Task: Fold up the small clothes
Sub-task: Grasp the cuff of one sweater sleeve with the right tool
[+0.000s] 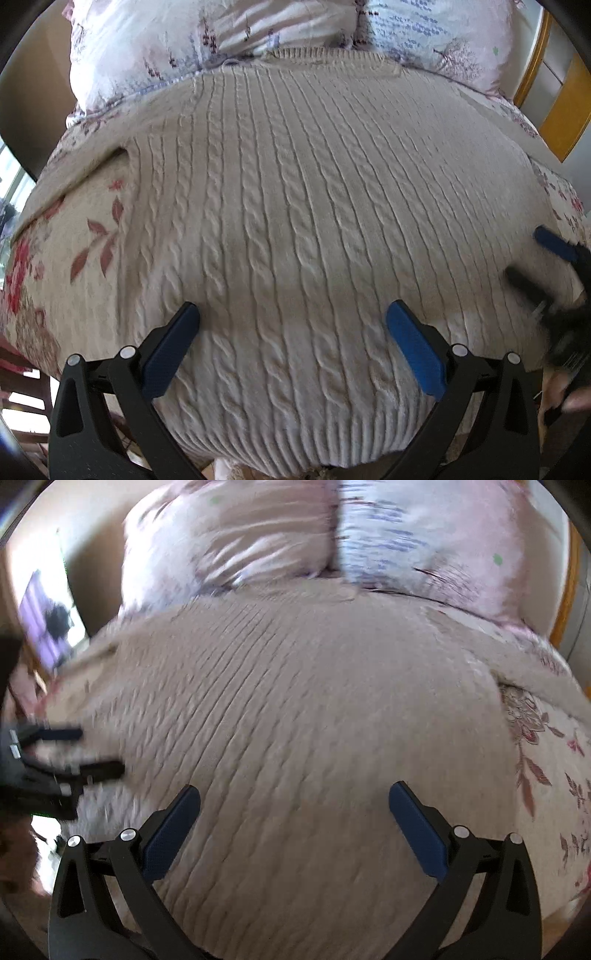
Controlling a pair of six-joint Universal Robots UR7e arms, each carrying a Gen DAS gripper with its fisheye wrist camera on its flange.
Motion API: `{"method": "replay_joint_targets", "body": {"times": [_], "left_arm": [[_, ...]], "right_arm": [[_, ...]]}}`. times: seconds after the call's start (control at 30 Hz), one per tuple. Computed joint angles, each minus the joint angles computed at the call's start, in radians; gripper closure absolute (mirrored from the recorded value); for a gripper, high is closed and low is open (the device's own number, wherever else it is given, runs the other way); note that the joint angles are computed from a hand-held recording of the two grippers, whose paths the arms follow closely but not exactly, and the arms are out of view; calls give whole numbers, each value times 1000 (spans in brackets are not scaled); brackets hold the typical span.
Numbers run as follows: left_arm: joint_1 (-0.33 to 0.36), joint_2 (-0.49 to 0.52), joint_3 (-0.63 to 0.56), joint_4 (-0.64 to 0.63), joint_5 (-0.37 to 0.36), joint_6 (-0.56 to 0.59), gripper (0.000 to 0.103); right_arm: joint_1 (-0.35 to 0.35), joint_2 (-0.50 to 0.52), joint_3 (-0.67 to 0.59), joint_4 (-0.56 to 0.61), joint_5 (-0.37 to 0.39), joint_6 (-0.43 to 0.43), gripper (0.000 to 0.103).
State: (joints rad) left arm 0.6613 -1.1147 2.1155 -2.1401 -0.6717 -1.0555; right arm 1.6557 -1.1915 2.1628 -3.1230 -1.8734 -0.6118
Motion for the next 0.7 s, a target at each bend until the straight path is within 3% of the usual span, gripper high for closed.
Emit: {"method": "replay_joint_targets", "body": {"times": [0.13, 0.23, 0.37, 0.43, 0.53, 0.7], "left_arm": [[-8, -27, 8, 23, 138, 13, 2], [0, -57, 35, -98, 195, 121, 2], [48, -77, 54, -389, 157, 355, 2], [72, -76, 39, -443, 131, 407, 2], [107, -54, -4, -461, 111, 441, 2], [136, -21, -42, -537, 69, 512, 2]], "right_arm": [[-60, -30, -144, 95, 68, 209, 2], [-105, -18, -265, 181, 79, 365, 16], [-164, 20, -396, 295, 108, 538, 36], [-191, 44, -451, 347, 109, 621, 39], [-206, 77, -493, 394, 114, 678, 44], [-206, 105, -507, 335, 123, 656, 46]]}}
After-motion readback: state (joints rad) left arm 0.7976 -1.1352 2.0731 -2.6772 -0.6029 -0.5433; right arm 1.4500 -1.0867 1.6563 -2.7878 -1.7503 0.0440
